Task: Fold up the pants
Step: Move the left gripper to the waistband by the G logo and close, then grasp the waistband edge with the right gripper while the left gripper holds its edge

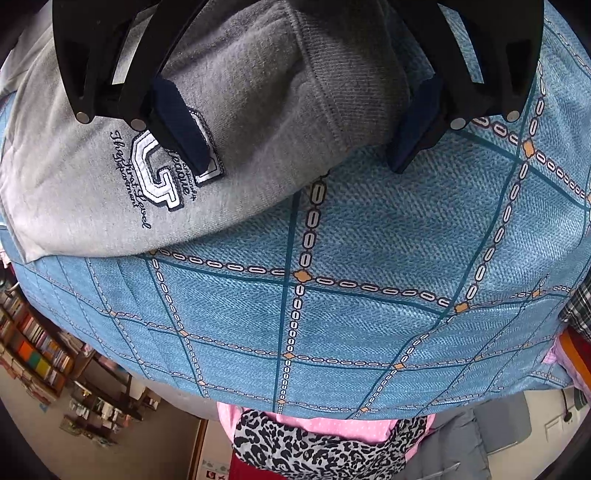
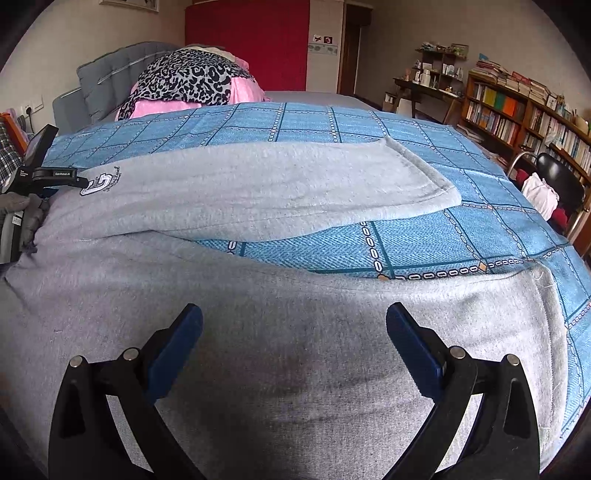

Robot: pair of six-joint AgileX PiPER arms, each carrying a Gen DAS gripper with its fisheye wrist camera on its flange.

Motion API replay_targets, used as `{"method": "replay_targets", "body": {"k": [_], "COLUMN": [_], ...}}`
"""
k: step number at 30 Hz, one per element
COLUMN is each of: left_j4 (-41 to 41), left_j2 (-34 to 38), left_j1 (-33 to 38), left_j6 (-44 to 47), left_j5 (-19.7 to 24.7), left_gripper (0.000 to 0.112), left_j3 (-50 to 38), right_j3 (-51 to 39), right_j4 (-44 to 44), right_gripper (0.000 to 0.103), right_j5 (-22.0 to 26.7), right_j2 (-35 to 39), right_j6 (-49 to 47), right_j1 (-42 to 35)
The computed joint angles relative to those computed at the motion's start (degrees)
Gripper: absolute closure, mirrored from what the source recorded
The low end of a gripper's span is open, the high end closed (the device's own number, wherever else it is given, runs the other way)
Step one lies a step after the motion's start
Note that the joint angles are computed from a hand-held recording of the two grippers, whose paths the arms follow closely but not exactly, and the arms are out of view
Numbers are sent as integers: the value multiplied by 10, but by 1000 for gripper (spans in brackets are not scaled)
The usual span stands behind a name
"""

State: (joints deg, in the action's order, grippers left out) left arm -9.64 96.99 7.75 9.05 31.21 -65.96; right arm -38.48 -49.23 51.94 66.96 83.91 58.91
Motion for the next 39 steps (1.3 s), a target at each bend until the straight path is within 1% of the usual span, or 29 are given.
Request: {"method": "replay_targets", "body": {"k": [2, 3, 4, 5, 6, 7, 9, 10, 12, 14, 16, 19, 20, 23, 25, 29, 31, 33, 35, 37, 39], "left_j4": [-5, -11, -21, -21, -24, -47, -79, -78, -68, -64, -77, -88, -89, -74, -65, -50, -33, -16, -8, -7, -11], "left_j2": [-5, -6, -10, -14, -20, -27, -34, -41, -59, -80, -95, -110, -112, -113, -107, -101, -98, -94, -91, -86, -80], "left_j1": [-1, 0, 2, 4, 6, 11, 12, 7, -7, -20, -25, -28, -29, -35, -37, -38, -41, -44, -45, -43, -40], "left_j6": [6, 10, 17, 13, 12, 35, 72, 75, 75, 78, 93, 109, 111, 97, 86, 72, 55, 35, 25, 22, 24], "left_j5": [-3, -4, -10, -17, -24, -28, -31, -34, -46, -61, -66, -75, -76, -80, -80, -84, -86, -88, -89, -88, -86], "left_gripper": [18, 24, 35, 42, 54, 63, 73, 78, 82, 82, 83, 83, 83, 83, 83, 83, 83, 82, 82, 82, 82], "left_j3": [8, 6, 11, 15, 23, 30, 36, 41, 54, 72, 81, 92, 94, 95, 88, 87, 85, 83, 84, 80, 77], "right_j3": [-11, -17, -24, -30, -37, -44, -59, -68, -83, -96, -117, -166, -186, -265, -331, -490, -579, -674, -780, -891, -1005], "right_j4": [21, 32, 42, 52, 61, 68, 77, 78, 93, 132, 173, 176, 191, 306, 375, 424, 450, 449, 457, 478, 496], "right_gripper": [3, 3, 3, 3, 3, 3, 3, 3, 3, 3, 3, 3, 3, 3, 3, 3, 3, 3, 3, 10, 24], "right_j5": [-21, -33, -42, -52, -61, -69, -83, -90, -116, -160, -194, -218, -225, -235, -226, -176, -143, -105, -55, 2, 63], "right_j2": [-1, -2, 0, 0, 2, 5, 16, 24, 41, 57, 85, 144, 166, 239, 295, 412, 473, 535, 602, 670, 738], "right_j6": [-40, -65, -86, -109, -131, -151, -191, -211, -262, -328, -396, -451, -478, -605, -674, -720, -733, -726, -725, -731, -732], "right_j1": [-26, -44, -60, -79, -95, -112, -145, -163, -209, -273, -337, -410, -436, -516, -558, -602, -618, -625, -632, -641, -648]}}
